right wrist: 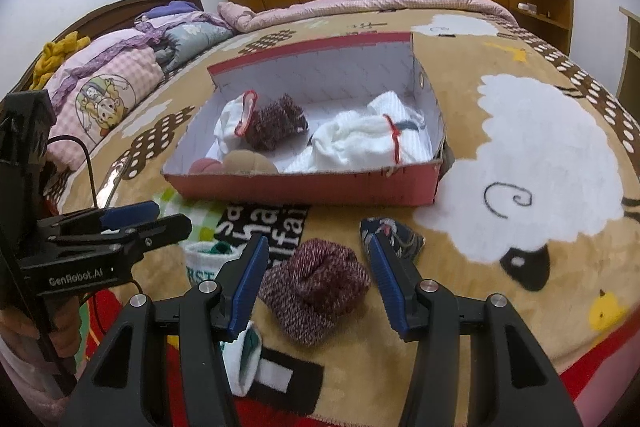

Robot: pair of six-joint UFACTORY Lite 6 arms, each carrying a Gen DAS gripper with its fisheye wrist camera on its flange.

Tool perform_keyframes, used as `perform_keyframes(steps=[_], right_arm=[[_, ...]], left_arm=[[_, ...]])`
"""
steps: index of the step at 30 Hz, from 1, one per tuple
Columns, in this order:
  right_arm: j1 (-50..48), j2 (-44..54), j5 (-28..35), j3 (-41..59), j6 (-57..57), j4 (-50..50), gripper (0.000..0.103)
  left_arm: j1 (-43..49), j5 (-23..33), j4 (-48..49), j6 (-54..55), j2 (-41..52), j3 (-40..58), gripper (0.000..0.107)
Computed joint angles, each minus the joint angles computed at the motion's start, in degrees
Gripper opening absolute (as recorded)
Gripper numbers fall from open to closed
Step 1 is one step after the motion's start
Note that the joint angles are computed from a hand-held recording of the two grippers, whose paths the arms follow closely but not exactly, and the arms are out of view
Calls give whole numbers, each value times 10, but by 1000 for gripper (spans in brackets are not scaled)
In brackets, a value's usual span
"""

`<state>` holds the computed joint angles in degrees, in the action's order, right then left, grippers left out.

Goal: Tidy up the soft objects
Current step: 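Grasp the green-white FIRST sock with left tool while right tool grasps the maroon knit sock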

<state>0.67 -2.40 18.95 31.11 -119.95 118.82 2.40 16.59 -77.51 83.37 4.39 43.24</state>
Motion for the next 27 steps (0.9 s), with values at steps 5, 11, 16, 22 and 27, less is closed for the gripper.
perform_keyframes(steps=[5, 11, 16, 22, 27], right_arm=[[9, 9, -9, -8, -29, 25, 54], [13, 22, -16, -8, -55, 50, 54], [16, 50, -16, 0, -69, 64, 54], [17, 85, -7, 8, -71, 72, 54], [7, 89, 16, 6, -42, 37, 38]], left_arm=[[-4, 9, -7, 16, -2, -22, 66], [-23, 9, -26, 48, 0, -38, 66], [-38, -2, -56, 82, 15, -41, 66], [-50, -8, -92, 109, 49, -30, 66], [-48, 2, -119, 137, 62, -26, 64]])
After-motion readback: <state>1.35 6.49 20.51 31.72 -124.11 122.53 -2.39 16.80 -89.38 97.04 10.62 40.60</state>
